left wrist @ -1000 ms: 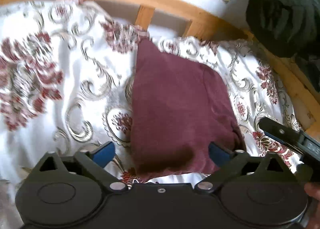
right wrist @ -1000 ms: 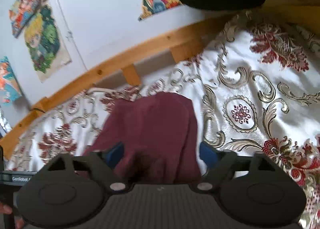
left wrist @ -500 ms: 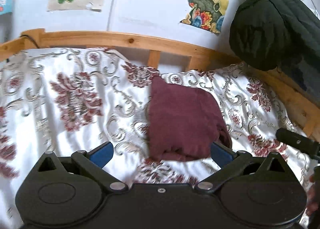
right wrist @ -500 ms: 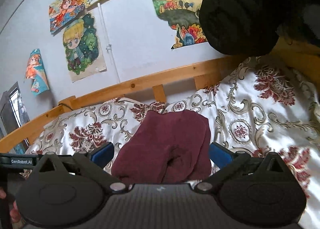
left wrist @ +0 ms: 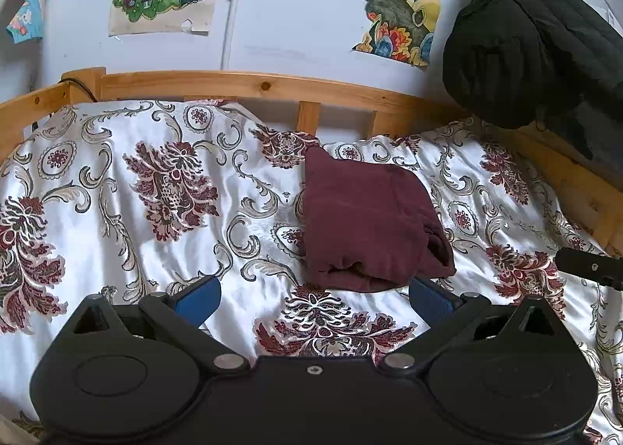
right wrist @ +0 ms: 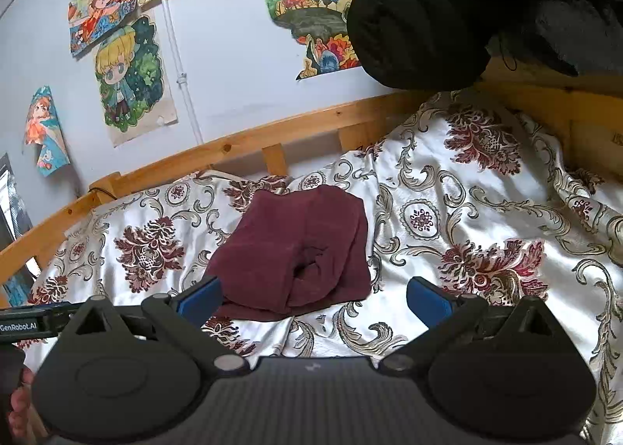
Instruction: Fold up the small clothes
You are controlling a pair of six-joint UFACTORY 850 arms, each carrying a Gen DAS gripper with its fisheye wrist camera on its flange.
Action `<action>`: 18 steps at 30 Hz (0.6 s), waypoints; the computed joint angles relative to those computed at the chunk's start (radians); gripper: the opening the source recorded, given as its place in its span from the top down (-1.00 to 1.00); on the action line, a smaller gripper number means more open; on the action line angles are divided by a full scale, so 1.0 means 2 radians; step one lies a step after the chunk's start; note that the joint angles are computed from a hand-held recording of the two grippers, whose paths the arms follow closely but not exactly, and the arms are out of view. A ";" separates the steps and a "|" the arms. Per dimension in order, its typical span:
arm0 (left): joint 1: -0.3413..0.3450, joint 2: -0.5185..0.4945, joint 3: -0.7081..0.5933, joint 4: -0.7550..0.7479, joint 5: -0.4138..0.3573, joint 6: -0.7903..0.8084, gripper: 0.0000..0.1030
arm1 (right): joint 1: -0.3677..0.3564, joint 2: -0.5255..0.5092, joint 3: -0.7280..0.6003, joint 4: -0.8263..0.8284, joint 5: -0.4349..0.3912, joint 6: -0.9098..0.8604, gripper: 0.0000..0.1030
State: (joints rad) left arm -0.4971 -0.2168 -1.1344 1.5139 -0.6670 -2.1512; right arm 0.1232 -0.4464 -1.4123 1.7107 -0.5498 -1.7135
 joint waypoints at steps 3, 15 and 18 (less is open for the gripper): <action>0.000 0.000 0.001 0.001 0.000 -0.002 -0.99 | 0.002 0.000 0.000 -0.004 0.002 -0.001 -0.99; 0.006 0.000 0.002 -0.006 0.010 -0.001 -0.99 | 0.007 -0.002 -0.004 -0.016 0.005 0.010 -0.99; 0.007 -0.003 -0.007 -0.037 0.011 0.034 -0.99 | 0.007 -0.002 -0.004 -0.017 0.005 0.011 -0.99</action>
